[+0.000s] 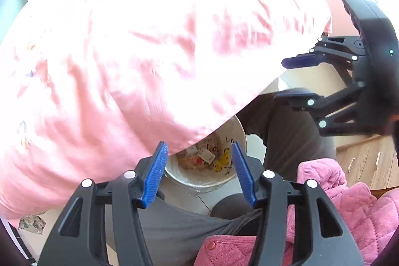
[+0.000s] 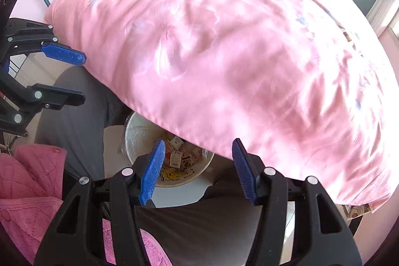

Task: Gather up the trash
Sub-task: 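Move both open tools back over the bed toward the green blocks and roller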

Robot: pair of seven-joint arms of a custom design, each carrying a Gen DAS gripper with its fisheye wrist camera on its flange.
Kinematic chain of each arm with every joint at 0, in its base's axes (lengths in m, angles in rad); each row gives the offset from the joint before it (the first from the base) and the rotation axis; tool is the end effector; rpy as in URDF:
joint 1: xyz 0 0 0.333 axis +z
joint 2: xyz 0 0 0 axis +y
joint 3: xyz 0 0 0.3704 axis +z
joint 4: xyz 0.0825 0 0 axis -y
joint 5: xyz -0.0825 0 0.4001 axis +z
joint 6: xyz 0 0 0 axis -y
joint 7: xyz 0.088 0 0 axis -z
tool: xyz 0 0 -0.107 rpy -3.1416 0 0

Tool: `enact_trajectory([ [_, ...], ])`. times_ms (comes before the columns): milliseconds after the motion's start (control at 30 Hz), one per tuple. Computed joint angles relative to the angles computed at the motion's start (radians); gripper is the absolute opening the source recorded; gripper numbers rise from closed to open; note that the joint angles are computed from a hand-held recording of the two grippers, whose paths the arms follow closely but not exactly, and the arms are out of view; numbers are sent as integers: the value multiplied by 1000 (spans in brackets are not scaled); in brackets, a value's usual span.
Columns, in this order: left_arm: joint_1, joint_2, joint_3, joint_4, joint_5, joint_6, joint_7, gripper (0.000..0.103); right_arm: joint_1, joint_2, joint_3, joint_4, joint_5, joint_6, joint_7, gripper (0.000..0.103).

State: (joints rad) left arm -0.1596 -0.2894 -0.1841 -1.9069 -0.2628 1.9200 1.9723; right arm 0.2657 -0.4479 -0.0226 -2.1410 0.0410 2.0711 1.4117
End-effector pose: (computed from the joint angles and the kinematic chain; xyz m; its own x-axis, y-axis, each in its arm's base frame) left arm 0.4545 -0.1985 0.6980 -0.6474 -0.7579 0.0803 -0.7315 0.5883 -0.3448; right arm 0.4295 0.1063 0.6687 0.3784 -0.9256 0.0085 -0.8581 -0.3543 -0.3717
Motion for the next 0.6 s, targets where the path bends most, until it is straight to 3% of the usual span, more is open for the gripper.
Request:
enact_trajectory([
  [267,27,86,-11,182,108,84,-47,68,-30,13,-11,125,-39,58,5,57],
  [400,36,174,-14,314,187,102,-88,71,-57,74,-21,241,-63,74,1,69],
  [600,22,337,-5,537,273,89,-145,77,-98,201,-42,442,-49,62,-26,74],
])
